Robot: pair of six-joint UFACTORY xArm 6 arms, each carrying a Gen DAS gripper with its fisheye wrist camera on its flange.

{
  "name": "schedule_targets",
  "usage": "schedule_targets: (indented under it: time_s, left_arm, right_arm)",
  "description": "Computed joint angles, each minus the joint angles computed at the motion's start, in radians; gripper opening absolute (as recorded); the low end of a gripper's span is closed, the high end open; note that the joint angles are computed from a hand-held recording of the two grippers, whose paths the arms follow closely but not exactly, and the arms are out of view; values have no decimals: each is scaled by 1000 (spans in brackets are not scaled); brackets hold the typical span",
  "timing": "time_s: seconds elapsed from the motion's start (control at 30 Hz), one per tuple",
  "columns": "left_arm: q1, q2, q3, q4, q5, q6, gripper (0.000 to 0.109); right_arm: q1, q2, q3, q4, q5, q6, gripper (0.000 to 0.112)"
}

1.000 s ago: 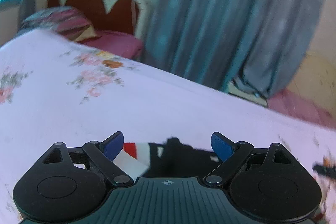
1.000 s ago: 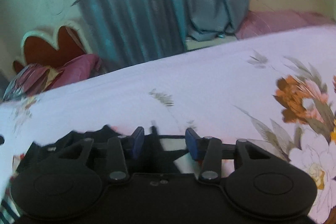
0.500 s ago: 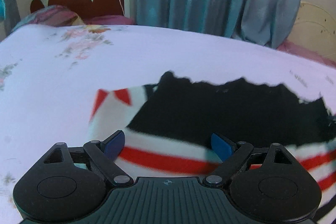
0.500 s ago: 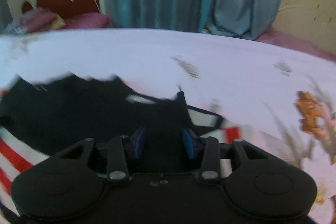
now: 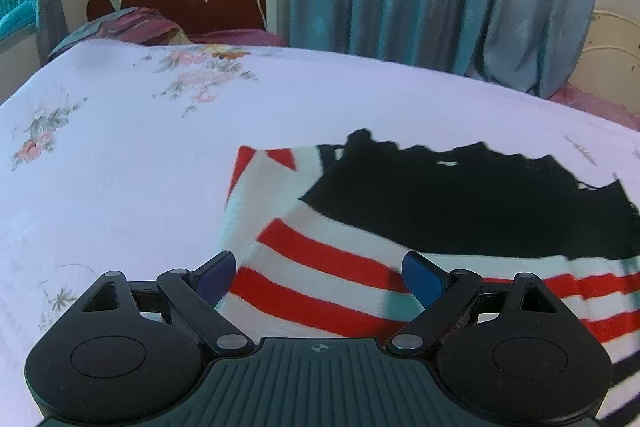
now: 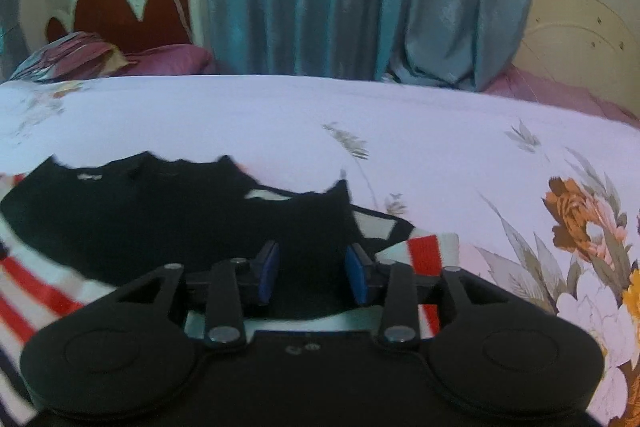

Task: Fold small clothes

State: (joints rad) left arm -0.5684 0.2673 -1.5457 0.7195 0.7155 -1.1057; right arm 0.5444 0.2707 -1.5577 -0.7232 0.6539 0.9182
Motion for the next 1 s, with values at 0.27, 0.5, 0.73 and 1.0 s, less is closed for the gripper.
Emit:
schedule_targets:
  time_s: [0.27,0.5,0.73,1.0]
  left_arm:
    - [-49,30,-73,-45,-26,100,89]
    - [-74,86,-129,-79,-19,171,89]
    - [-41,13,14,-53,-83,168,89]
    - [3,-130,222,1,-171,127,89]
  right_arm:
    - [54,-12,13,82,-38,-45,36]
    - [97,29,-39,104,-28,-85,40]
    - [118,-6,17,14,42,-54,40]
    - [93,-164,222,-112,101,124,54]
